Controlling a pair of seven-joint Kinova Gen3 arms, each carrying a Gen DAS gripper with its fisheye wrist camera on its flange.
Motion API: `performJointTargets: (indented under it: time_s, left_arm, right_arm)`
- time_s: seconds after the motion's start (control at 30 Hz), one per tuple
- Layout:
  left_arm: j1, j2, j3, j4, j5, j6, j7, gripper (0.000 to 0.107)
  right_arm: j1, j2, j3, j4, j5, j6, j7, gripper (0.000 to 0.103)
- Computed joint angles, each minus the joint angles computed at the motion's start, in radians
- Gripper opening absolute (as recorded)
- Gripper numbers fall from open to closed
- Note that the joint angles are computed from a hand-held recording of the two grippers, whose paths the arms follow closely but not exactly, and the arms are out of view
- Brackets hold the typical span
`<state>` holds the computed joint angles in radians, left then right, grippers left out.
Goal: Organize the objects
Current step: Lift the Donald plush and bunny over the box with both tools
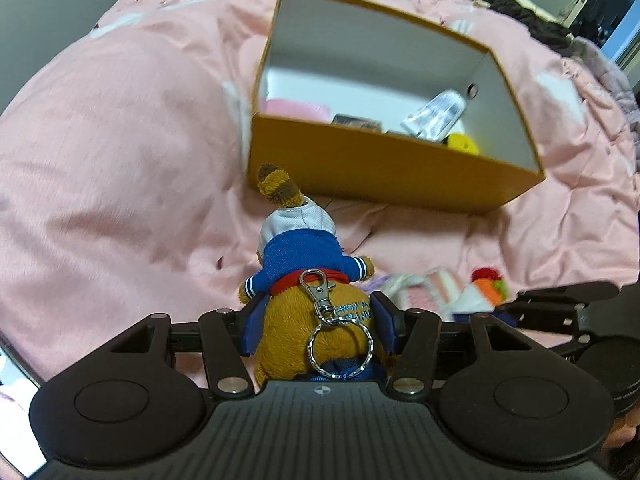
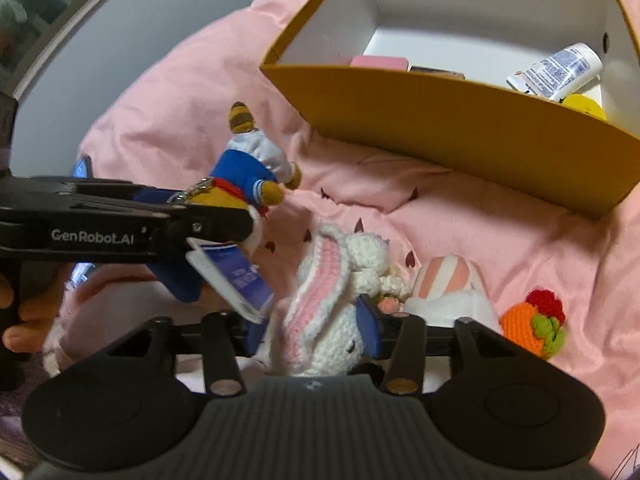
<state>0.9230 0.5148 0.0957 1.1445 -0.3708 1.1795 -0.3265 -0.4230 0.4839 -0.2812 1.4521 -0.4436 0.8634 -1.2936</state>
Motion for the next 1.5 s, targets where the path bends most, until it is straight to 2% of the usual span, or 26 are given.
performJointTargets:
  time_s: [0.07, 0.13, 0.2, 0.27, 0.4, 0.47, 0.67, 0.77, 1.03, 1.2, 1.43, 1.5]
  left_arm:
    - [0.011, -0.007, -0.010, 0.014, -0.013, 0.006, 0.024, 0.063]
    - [0.029, -0.009, -0.024, 0.011, -0.046, 0.048, 0.050, 0.063]
    - [0.034, -0.014, -0.028, 0.015, -0.070, 0.072, 0.070, 0.063]
    - [0.017, -0.029, -0.015, 0.039, -0.066, 0.046, 0.069, 0.063]
    - [0.014, -0.001, 0.002, 0.005, -0.072, 0.059, 0.022, 0.063]
    - [0.007, -0.001, 0.005, 0.010, -0.059, 0.037, 0.010, 0.063]
    - [0.020, -0.017, -0.002, 0.026, -0.056, -0.007, 0.028, 0.063]
    - [0.027, -0.046, -0.003, 0.052, -0.078, -0.065, 0.041, 0.063]
    - [0.078, -0.060, -0.032, 0.016, -0.222, -0.126, 0.080, 0.063]
    - [0.094, -0.025, -0.056, -0.050, -0.292, -0.109, 0.070, 0.063]
    - [0.033, 0.007, -0.065, -0.100, -0.266, -0.140, -0.037, 0.063]
    - [-0.001, 0.003, -0.059, -0.086, -0.239, -0.187, -0.087, 0.063]
  right_arm:
    - [-0.017, 0.010, 0.009, -0.012, 0.017, 0.007, -0.018, 0.055]
    - [-0.032, 0.007, 0.023, -0.012, 0.044, 0.008, -0.041, 0.054]
    - [-0.012, 0.018, 0.014, -0.018, 0.027, 0.023, -0.040, 0.054]
    - [-0.006, 0.032, 0.012, -0.030, 0.019, 0.041, -0.047, 0.054]
    - [-0.037, 0.071, 0.023, -0.070, 0.049, 0.081, -0.077, 0.056]
    - [-0.061, 0.083, 0.033, -0.074, 0.074, 0.071, -0.101, 0.056]
    - [-0.068, 0.053, 0.029, -0.035, 0.104, 0.022, -0.118, 0.047]
    - [-0.042, 0.009, 0.016, 0.006, 0.087, -0.023, -0.098, 0.045]
    - [0.001, -0.140, 0.027, 0.102, 0.077, -0.196, -0.074, 0.045]
    - [0.039, -0.208, 0.030, 0.140, 0.066, -0.312, -0.059, 0.046]
    - [0.057, -0.169, 0.027, 0.062, 0.051, -0.385, -0.061, 0.046]
    - [0.047, -0.129, 0.027, 0.022, 0.062, -0.399, -0.081, 0.046]
